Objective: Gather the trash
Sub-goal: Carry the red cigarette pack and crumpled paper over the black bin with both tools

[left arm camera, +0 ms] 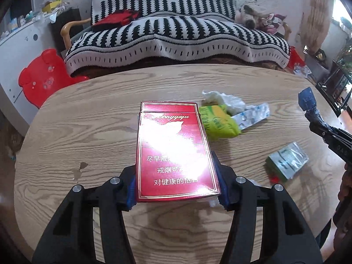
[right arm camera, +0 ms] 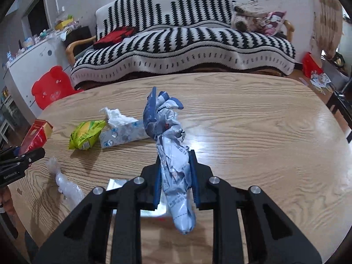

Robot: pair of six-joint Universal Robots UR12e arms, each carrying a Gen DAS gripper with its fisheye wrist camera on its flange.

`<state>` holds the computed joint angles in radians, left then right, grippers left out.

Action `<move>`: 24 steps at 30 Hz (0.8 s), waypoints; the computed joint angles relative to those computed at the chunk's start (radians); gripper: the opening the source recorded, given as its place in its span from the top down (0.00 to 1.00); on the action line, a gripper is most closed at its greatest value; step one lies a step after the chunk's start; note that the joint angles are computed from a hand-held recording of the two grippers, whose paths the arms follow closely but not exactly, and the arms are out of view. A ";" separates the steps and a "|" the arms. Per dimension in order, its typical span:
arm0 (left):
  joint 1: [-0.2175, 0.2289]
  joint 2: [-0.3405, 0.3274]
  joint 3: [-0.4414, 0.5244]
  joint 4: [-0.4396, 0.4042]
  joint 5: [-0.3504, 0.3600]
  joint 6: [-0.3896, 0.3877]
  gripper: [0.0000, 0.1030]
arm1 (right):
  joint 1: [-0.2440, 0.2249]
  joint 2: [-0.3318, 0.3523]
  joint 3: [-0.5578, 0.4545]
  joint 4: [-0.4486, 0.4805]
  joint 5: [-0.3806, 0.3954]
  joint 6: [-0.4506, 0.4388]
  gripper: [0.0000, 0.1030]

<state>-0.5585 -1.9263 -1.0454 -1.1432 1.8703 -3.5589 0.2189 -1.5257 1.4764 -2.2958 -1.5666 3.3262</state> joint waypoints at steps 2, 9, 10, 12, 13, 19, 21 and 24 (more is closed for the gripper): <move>-0.006 0.004 -0.001 0.005 0.002 0.004 0.47 | -0.006 -0.018 0.013 0.000 -0.009 0.005 0.78; -0.034 0.023 -0.012 0.025 -0.003 0.023 0.47 | -0.025 -0.092 0.070 0.000 -0.026 0.021 0.78; -0.037 0.024 -0.012 0.028 -0.005 0.028 0.47 | -0.029 -0.106 0.081 0.001 -0.027 0.029 0.78; -0.048 0.028 -0.013 0.035 -0.010 0.035 0.47 | -0.034 -0.132 0.102 0.000 -0.035 0.055 0.78; -0.053 0.028 -0.011 0.040 -0.014 0.041 0.47 | -0.039 -0.147 0.113 0.001 -0.039 0.065 0.78; -0.107 -0.005 0.037 0.085 -0.073 0.124 0.47 | -0.067 -0.271 0.211 0.024 -0.110 0.097 0.78; -0.128 -0.022 0.058 0.107 -0.121 0.154 0.47 | -0.084 -0.333 0.254 0.053 -0.151 0.133 0.78; -0.178 -0.069 0.120 0.118 -0.223 0.225 0.47 | -0.124 -0.424 0.313 0.106 -0.202 0.201 0.78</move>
<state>-0.7361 -1.9953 -0.9254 -1.0250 1.6473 -3.3339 0.0945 -1.9501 1.7895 -2.1900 -1.7685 3.5269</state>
